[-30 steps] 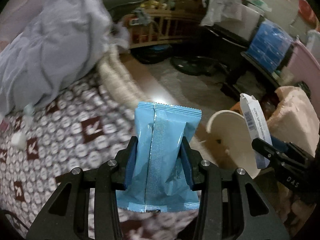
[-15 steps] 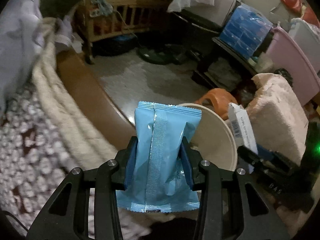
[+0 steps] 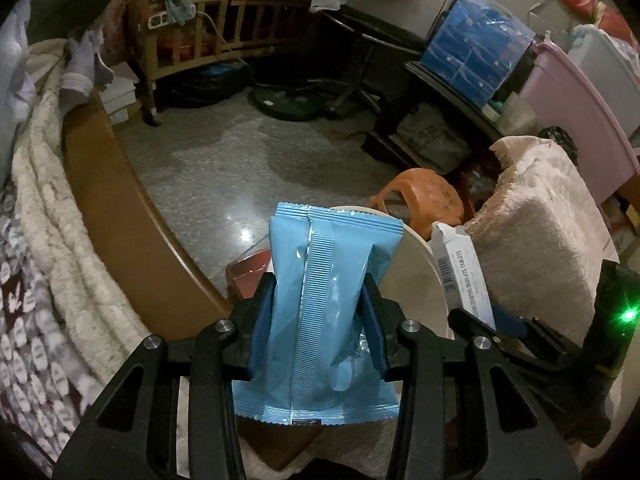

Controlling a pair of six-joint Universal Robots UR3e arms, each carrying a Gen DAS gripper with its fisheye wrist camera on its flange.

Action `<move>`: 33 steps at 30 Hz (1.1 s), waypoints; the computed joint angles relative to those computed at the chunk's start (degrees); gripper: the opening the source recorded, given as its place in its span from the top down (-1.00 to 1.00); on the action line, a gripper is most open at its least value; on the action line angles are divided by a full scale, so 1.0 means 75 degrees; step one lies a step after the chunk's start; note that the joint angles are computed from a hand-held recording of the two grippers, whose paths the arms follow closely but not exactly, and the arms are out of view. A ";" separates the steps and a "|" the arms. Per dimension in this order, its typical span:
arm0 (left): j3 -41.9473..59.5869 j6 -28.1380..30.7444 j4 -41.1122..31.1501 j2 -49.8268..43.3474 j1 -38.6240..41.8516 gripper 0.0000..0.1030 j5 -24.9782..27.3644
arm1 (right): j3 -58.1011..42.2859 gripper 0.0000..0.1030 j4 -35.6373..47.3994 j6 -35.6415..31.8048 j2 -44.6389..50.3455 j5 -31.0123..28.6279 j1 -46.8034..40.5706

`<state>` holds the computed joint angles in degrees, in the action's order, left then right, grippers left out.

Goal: Collect trash
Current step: 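Carry the blue packet and tablet box over the white bucket with both tools, then open both tools over the white bucket to drop packet and box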

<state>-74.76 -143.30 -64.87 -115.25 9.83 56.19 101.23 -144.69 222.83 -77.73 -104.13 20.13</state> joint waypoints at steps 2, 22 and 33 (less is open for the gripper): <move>0.0122 0.0016 -0.0119 -0.0101 -0.0022 0.24 -0.0039 | 0.0066 0.05 -0.0052 0.0015 0.0016 0.0064 -0.0066; 0.0266 0.0024 -0.0237 -0.0318 -0.0127 0.07 -0.0304 | 0.0249 0.05 -0.0237 0.0130 0.0041 0.0127 -0.0241; 0.0225 0.0181 -0.0561 -0.0094 0.0272 -0.19 -0.0510 | 0.0200 -0.27 -0.0212 0.0555 0.0064 0.0181 -0.0170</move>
<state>-73.08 -141.95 -69.08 -115.95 11.87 52.36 102.73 -146.28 227.00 -77.25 -102.77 18.86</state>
